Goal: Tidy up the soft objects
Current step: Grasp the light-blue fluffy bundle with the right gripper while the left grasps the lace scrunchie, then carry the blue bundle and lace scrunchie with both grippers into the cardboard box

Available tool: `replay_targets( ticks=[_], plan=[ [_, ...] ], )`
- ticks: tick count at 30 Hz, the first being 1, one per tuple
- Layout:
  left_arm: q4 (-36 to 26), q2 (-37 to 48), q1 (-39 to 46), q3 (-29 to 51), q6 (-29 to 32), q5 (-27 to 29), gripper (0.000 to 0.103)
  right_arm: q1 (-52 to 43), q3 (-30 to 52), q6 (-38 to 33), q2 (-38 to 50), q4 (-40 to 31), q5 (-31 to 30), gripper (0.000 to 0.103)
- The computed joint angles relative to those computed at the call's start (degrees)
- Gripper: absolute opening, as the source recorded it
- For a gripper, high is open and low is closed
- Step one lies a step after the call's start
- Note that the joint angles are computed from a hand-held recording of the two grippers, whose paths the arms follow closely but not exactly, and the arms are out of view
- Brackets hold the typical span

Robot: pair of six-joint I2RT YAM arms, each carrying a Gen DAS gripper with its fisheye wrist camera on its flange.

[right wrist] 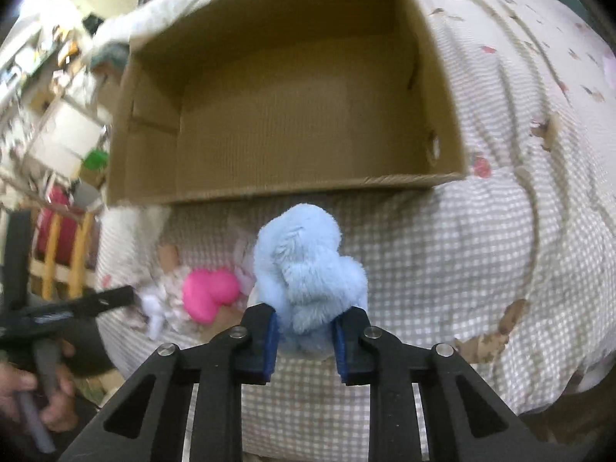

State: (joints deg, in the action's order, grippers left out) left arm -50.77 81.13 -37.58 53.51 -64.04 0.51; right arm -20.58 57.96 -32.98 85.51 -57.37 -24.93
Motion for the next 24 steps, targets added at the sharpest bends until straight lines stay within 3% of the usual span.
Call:
replay_targets(
  ticks=[2, 4, 8, 9, 11, 14, 18, 24],
  plan=[
    [1.2, 0.6, 0.7, -0.1, 0.2, 0.1, 0.076, -1.6, 0.7, -1.2, 0.3, -0.5, -1.3, 0.025],
    [2.2, 1.3, 1.3, -0.1, 0.9, 0.1, 0.060, -2.4, 0.3, -1.9, -0.6, -1.3, -2.0, 0.025],
    [2.5, 4.9, 2.4, 2.5, 2.8, 0.8, 0.042, -3.9, 1.3, -3.2, 0.9, -1.9, -2.9, 0.025],
    [2.8, 5.8, 2.8, 2.6, 3.3, 1.4, 0.027, -4.8, 2.0, -4.1, 0.7, -3.3, -3.1, 0.025],
    [4.2, 5.6, 3.5, 1.6, 2.5, 1.8, 0.016, -5.0, 2.4, -4.3, 0.5, -3.9, -3.5, 0.025],
    [4.4, 2.7, 2.8, 1.5, 1.4, -0.9, 0.014, -4.5, 1.3, -3.8, -0.7, -3.5, -3.7, 0.025],
    [-0.9, -0.8, 1.0, 4.6, 2.2, -7.0, 0.014, -6.4, 2.1, -5.1, -1.1, -5.0, -4.7, 0.025],
    [-7.1, -4.4, -4.1, 8.1, -2.2, -12.0, 0.014, -8.9, 4.1, -7.8, -1.4, -9.4, -7.3, 0.025]
  ],
)
